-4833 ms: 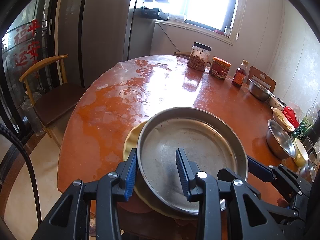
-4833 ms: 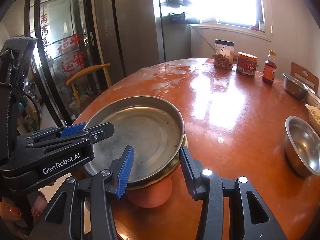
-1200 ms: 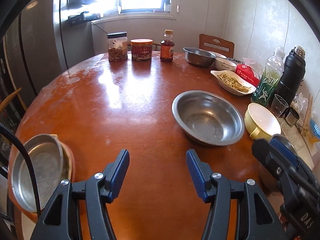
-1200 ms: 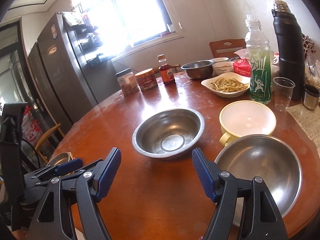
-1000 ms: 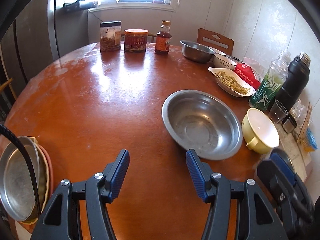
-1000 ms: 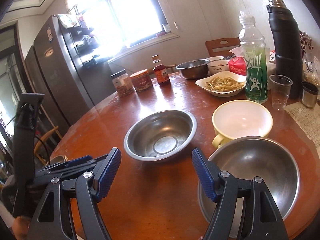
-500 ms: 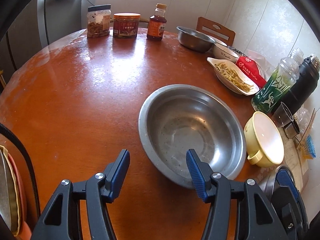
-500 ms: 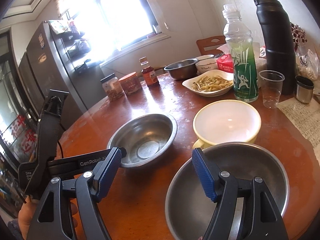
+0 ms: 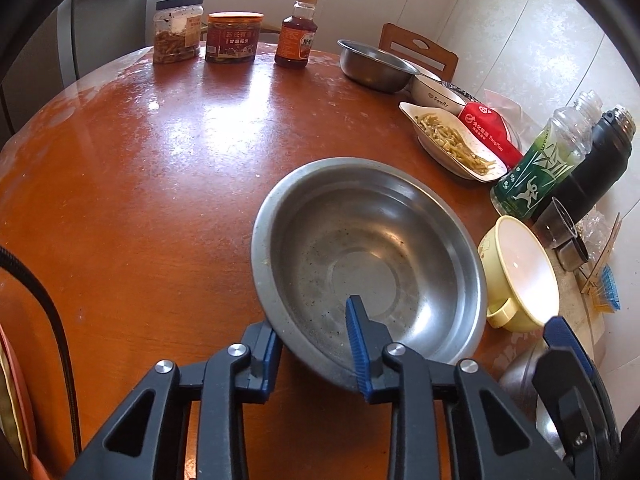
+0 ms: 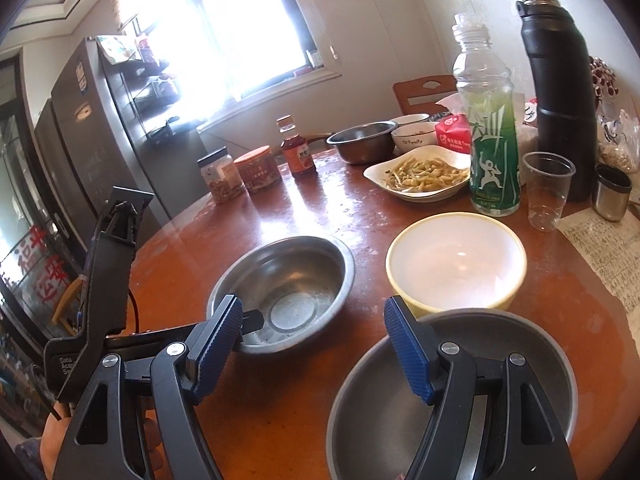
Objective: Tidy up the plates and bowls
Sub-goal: 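Grasp the rim of the large steel bowl with the left gripper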
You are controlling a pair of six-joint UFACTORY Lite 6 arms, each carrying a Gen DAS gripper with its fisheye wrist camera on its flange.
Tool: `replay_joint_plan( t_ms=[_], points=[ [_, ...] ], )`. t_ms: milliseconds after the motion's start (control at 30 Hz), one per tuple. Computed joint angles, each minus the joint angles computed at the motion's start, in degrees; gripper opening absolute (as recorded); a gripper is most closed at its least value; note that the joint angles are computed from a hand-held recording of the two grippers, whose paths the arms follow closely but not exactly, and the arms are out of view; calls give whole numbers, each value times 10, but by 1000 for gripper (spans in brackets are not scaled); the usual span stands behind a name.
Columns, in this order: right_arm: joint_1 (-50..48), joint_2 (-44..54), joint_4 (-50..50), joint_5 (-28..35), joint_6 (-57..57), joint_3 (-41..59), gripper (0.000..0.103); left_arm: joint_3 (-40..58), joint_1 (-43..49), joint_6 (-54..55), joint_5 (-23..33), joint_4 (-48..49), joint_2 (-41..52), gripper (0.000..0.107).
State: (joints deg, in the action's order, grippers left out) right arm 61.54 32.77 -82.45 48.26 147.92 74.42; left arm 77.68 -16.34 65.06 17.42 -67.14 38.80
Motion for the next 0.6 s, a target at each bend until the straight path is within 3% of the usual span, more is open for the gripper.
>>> replay_joint_plan(
  t_ms=[267,600],
  points=[
    [-38,48,46,-26,-122,103,75,-12,27,10,18,21,-8,26],
    [-77,169,214,20,-387,307,75,-90,77,120,24,-30,-53,26]
  ],
)
